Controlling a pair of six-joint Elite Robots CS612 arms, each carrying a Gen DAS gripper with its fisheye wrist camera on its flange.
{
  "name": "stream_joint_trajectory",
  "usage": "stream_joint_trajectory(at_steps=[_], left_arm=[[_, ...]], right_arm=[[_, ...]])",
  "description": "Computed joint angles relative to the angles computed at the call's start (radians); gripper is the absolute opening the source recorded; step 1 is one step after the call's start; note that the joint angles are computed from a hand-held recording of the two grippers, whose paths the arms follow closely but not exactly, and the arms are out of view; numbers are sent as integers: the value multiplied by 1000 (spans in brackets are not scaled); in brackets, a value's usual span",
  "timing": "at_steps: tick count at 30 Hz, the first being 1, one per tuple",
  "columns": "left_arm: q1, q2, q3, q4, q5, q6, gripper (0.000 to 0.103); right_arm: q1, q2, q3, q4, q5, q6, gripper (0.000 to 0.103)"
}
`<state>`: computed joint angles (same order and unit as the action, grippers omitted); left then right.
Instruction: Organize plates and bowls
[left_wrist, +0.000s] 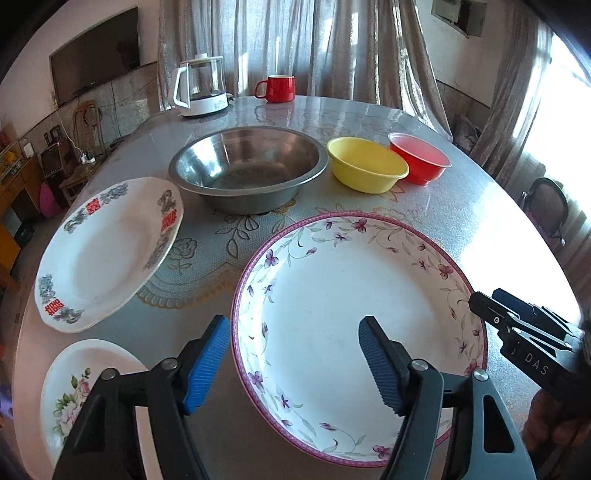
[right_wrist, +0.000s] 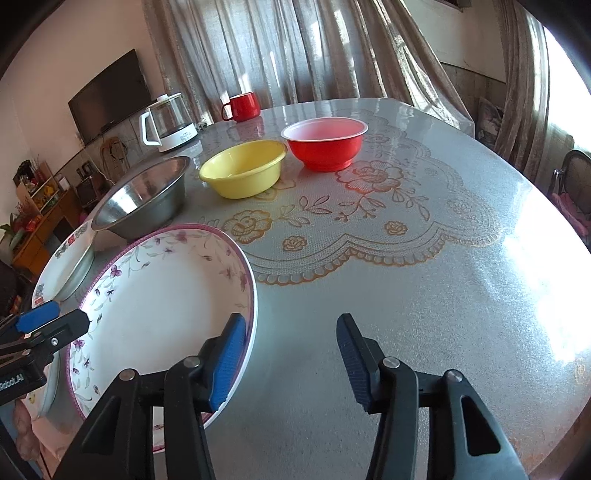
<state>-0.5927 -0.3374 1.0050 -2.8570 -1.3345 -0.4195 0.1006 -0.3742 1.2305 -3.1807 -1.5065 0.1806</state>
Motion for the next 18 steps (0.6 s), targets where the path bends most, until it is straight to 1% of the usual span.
stream_joint_trajectory(at_steps=[1, 3, 4, 5, 6, 7, 9, 10, 11, 13, 15, 17, 18], left_arm=[[2, 5, -9, 8, -8, 1, 66], [2, 11, -22, 14, 8, 13, 61], [2, 13, -27, 19, 12, 19, 54], [7, 15, -34, 28, -12, 19, 44], [12, 17, -42, 36, -42, 20, 41], [15, 22, -55, 43, -53, 23, 40], [16, 26, -66, 40, -41, 51, 39], [19, 27, -70, 35, -49, 62, 36], [25, 30, -78, 40, -70, 61, 34], [37, 35, -97, 69, -116, 48, 33], [44, 40, -112, 98, -141, 46, 31], [47, 43, -120, 115, -148, 52, 30], [46, 42, -119, 122, -136, 53, 30]], right_arm=[[0, 1, -2, 5, 1, -3, 48], [-2, 3, -8, 16, 15, 1, 48], [-4, 5, -11, 23, 24, 3, 48], [-5, 6, -14, 31, 33, 3, 48], [-6, 7, -17, 38, 40, 3, 48], [-7, 8, -20, 44, 45, 2, 48], [-7, 11, -27, 56, 52, -1, 48], [-8, 12, -30, 60, 57, -1, 48], [-8, 13, -32, 64, 63, 0, 48], [-9, 13, -33, 64, 65, -8, 48], [-9, 14, -33, 63, 67, -15, 48], [-9, 13, -32, 63, 70, -22, 48], [-9, 13, -32, 63, 71, -26, 48]])
